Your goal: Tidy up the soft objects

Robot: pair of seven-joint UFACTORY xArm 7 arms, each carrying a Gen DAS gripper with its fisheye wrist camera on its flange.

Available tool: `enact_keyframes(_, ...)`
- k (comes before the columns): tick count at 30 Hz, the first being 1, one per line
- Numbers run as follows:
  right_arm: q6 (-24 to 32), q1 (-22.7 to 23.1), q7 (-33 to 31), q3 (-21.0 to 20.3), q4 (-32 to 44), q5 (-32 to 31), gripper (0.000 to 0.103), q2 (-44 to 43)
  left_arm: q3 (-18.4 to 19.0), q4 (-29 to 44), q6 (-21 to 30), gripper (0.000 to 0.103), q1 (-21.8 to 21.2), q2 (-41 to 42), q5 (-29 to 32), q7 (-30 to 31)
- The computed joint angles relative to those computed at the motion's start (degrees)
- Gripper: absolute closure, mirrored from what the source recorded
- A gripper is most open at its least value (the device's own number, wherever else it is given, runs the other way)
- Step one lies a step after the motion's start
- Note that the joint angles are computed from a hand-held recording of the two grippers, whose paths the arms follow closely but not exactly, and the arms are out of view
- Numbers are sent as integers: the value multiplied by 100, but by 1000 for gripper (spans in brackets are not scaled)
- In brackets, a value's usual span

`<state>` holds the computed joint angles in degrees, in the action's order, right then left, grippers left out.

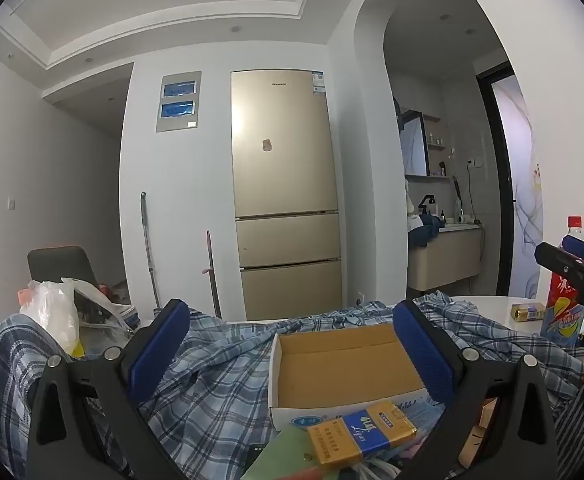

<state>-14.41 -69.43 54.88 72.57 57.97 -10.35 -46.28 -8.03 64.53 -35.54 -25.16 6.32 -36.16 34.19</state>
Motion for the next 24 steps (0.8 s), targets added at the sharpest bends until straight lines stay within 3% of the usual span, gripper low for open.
enact_keyframes(6,62,37,-78,-4,15,-34,0,45,-42,-111,25,0,23,-92,45,-68)
enact_keyframes(10,45,36,-67,-6,7,-10,0,24,-89,-132,23,0,-81,-178,-236,251)
enact_keyframes(15,43,22,-58,0,17,3,0,18,-22,-16,418,0,70,-133,-71,-77)
enact_keyframes(24,51,69,-64,-49,-3,-2,0,13,51,128,519,0,-43,-61,-362,232)
